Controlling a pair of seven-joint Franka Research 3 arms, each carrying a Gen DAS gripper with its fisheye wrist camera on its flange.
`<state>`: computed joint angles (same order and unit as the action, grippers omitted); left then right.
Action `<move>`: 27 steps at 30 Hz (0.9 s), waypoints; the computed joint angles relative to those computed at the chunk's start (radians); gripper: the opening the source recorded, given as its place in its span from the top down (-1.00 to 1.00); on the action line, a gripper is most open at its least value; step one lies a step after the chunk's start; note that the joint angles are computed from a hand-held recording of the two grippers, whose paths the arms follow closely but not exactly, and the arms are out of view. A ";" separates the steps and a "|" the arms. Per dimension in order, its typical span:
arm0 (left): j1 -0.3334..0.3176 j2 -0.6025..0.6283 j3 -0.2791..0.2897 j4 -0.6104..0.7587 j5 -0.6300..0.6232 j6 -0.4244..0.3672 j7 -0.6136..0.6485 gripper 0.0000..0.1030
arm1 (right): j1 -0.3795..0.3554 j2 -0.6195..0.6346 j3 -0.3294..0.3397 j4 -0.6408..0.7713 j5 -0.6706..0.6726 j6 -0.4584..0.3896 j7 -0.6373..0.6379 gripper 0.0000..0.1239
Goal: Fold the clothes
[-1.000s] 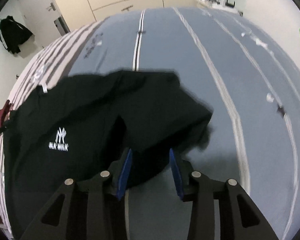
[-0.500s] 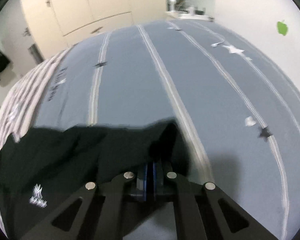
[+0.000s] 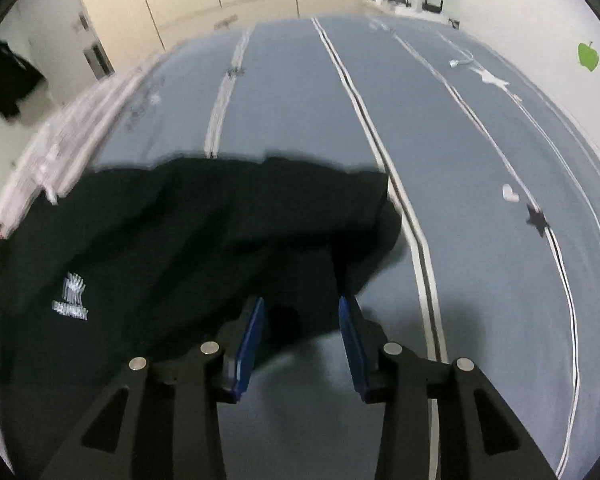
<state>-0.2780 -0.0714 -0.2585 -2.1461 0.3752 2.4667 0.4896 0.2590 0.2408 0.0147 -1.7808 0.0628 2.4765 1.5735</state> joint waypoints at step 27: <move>-0.016 -0.054 -0.016 -0.049 -0.025 -0.023 -0.052 0.46 | -0.050 -0.087 0.020 -0.118 0.119 0.010 -0.008 0.52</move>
<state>-0.2938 -0.1249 -0.2743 -2.1948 0.3499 2.4438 0.4373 0.2094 0.1537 0.0345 -1.8988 0.1813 2.4863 1.5652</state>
